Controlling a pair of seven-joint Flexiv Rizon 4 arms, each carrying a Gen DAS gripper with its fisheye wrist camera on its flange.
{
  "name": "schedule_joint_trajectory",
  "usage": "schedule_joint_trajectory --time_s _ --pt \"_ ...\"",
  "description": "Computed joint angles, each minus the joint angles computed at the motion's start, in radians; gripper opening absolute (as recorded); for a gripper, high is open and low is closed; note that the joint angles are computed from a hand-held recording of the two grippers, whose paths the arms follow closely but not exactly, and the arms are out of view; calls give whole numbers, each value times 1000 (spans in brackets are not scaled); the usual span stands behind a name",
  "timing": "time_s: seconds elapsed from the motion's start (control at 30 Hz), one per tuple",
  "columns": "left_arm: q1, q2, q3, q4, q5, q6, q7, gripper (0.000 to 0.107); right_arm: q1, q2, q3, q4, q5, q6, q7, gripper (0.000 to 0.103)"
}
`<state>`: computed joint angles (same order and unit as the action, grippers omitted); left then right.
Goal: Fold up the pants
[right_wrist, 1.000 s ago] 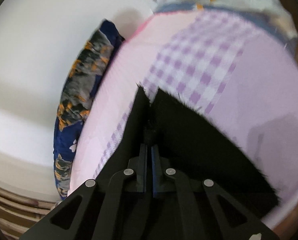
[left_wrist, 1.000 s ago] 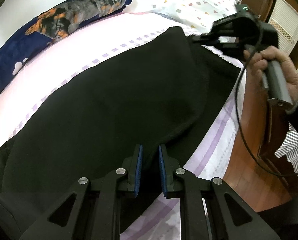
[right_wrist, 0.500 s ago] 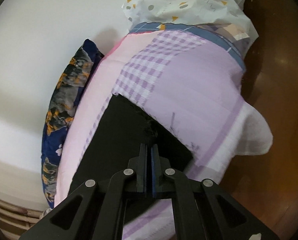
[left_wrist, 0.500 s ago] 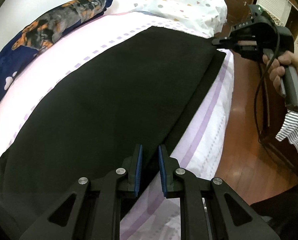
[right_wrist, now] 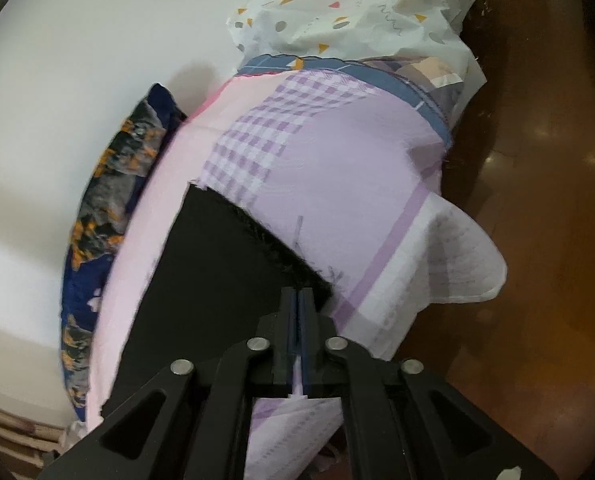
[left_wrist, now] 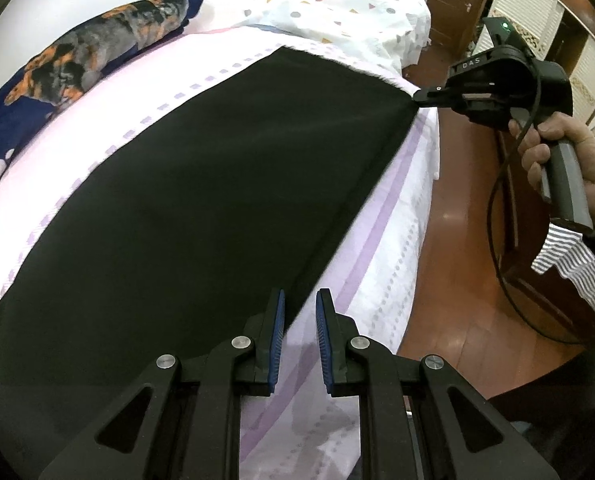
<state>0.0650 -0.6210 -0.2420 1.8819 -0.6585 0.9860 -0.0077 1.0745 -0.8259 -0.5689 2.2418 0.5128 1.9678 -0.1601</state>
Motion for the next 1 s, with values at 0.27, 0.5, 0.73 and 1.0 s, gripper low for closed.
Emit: schedule_joint_trajectory --time_s 0.27,0.5,0.73,1.0 --pt "7 -4 3 -14 -7 -50 -11 17 9 7 2 2 49 23 -12 6" --pt "38 5 -15 -29 -100 -125 -14 19 8 34 -29 -36 -5 -18 -60 14" --pt "60 -19 6 -108 -300 -67 -99 28 -99 55 15 -217 -240 -83 -222 25" --pt "97 -112 53 -218 -299 235 -275 28 -500 -17 465 -646 -646 -272 -455 29"
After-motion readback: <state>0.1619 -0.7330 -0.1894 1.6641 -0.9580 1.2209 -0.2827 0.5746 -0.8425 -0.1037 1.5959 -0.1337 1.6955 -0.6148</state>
